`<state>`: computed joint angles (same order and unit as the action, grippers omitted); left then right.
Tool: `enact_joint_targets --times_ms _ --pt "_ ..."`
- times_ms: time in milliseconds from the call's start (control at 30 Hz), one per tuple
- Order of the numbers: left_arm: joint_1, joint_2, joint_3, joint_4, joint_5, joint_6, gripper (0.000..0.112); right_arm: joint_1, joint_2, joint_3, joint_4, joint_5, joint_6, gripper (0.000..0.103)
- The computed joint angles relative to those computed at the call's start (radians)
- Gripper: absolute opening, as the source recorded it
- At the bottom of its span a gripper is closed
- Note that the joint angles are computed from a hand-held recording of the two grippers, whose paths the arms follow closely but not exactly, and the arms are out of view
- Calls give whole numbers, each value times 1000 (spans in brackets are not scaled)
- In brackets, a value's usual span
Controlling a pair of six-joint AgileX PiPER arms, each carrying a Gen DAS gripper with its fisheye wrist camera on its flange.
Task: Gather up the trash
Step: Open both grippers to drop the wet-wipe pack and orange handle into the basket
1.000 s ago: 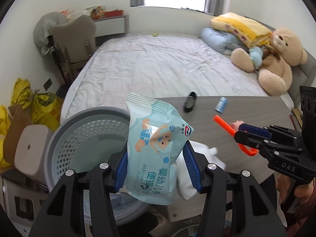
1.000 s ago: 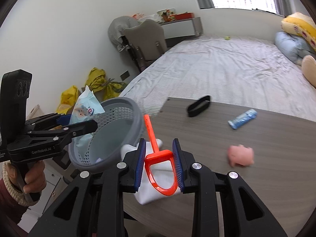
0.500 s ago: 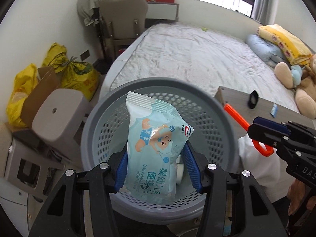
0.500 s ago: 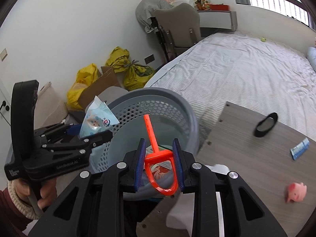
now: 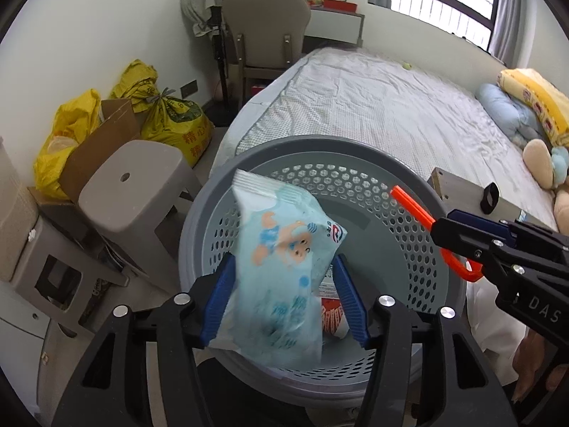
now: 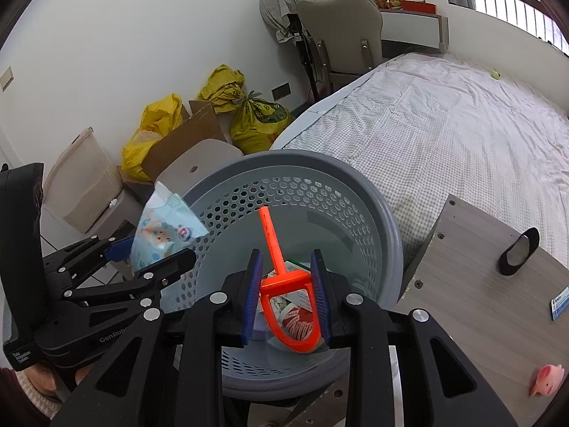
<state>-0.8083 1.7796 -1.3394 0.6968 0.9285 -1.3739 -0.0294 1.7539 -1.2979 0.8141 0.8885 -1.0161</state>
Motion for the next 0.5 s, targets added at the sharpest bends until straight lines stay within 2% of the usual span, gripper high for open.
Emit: enact_joint_targets --times_ms 67,100,133,400,500 --pt "-1 -7 4 5 9 -17 64 -1 0 -2 -1 3 1 33" --pt "-4 -9 4 8 19 -24 65 -3 -6 5 4 -4 -5 42" --pt "-8 -10 4 11 32 -31 69 -8 -13 14 11 -8 -12 45" --pt "-48 -13 1 35 110 -94 76 -22 -44 54 11 -28 -21 46" --pt "-69 -13 -5 53 145 -124 79 -25 -66 81 12 -42 -30 49"
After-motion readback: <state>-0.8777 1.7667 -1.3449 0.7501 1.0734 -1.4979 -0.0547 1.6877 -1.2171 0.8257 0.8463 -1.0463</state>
